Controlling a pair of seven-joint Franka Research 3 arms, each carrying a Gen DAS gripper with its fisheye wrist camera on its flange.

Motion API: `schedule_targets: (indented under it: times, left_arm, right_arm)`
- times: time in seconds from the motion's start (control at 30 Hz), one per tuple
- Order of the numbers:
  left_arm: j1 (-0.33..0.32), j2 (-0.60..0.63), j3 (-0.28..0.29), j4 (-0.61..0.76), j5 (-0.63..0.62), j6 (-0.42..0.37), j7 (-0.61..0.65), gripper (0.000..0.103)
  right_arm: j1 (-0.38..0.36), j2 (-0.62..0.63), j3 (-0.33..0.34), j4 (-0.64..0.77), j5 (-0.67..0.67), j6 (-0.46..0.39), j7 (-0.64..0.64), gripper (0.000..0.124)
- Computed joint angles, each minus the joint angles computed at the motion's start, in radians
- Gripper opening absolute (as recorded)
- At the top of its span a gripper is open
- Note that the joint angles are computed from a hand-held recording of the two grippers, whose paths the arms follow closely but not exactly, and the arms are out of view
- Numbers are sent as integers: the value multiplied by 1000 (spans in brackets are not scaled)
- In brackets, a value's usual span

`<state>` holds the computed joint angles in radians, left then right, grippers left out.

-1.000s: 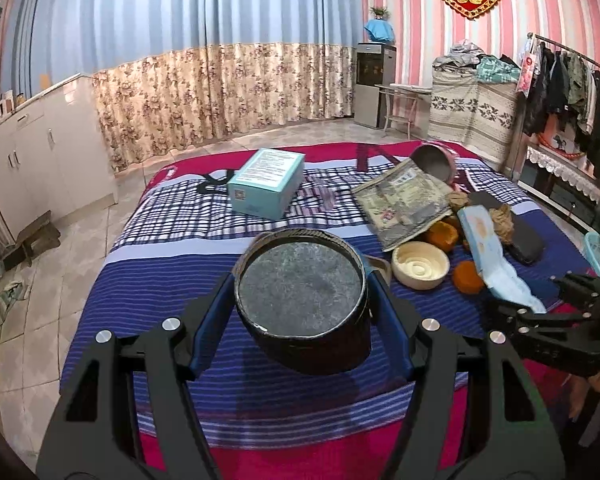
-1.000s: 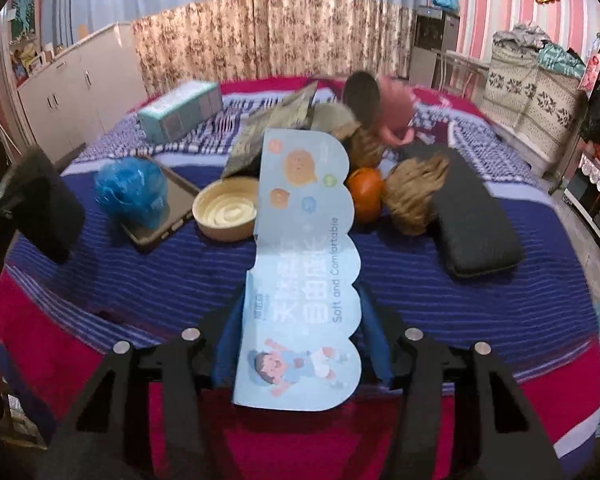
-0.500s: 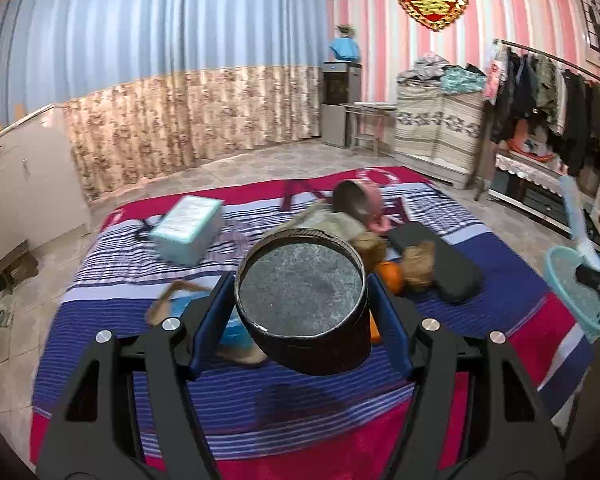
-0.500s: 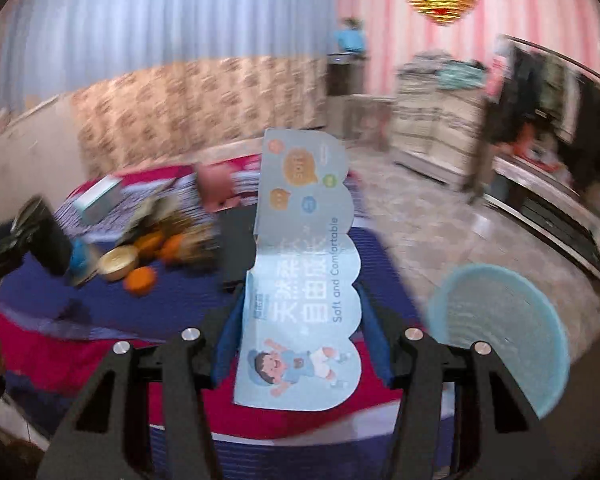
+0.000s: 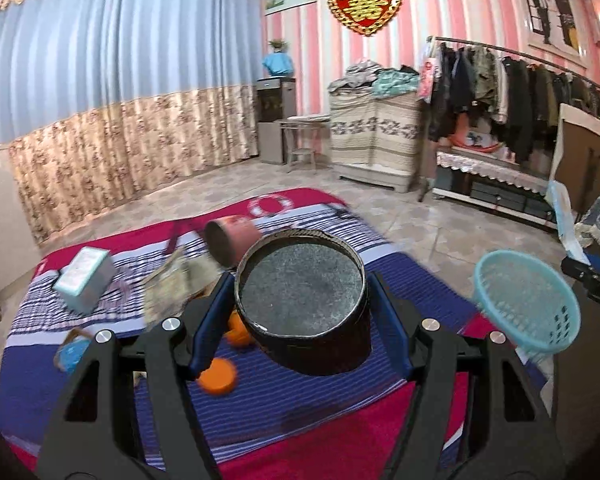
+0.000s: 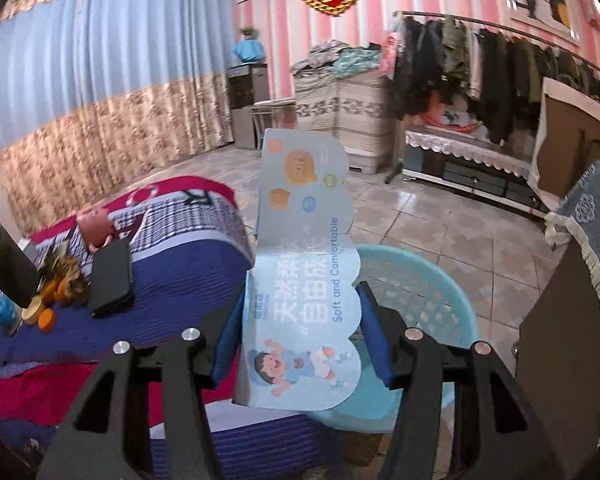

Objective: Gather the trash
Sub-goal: 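Carry card and lid to the blue wastebasket and open both tools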

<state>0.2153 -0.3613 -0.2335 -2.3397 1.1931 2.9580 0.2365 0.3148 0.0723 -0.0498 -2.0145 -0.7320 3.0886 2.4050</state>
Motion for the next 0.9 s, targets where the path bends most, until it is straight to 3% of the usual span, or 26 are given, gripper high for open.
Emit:
schedule_targets:
  times: [0.1,0.23,0.43,0.63,0.77,0.9]
  left_arm:
    - [-18,57,-14,61,-4,1,5,66]
    - [-65,139,-14,139,-7,-12,24,66]
    - [-163,283,-7,266,51,-47,32,66]
    - [-270,455,28,423,-11,-48,123,66]
    - [-334,575,42,541,-78,-36,215,66]
    - [-359,682,31,643,-219,-26,370,66]
  right_arm:
    - [-19,21,-5,18,68,14,-46,54]
    - [-65,54,19,29,295,19,-233,54]
    - [-98,126,39,57,516,-3,-388,54]
    - [7,186,-96,111,523,-29,-379,54]
    - [35,197,-140,112,548,-47,-354,54]
    - [120,180,-251,108,389,-77,-244,54]
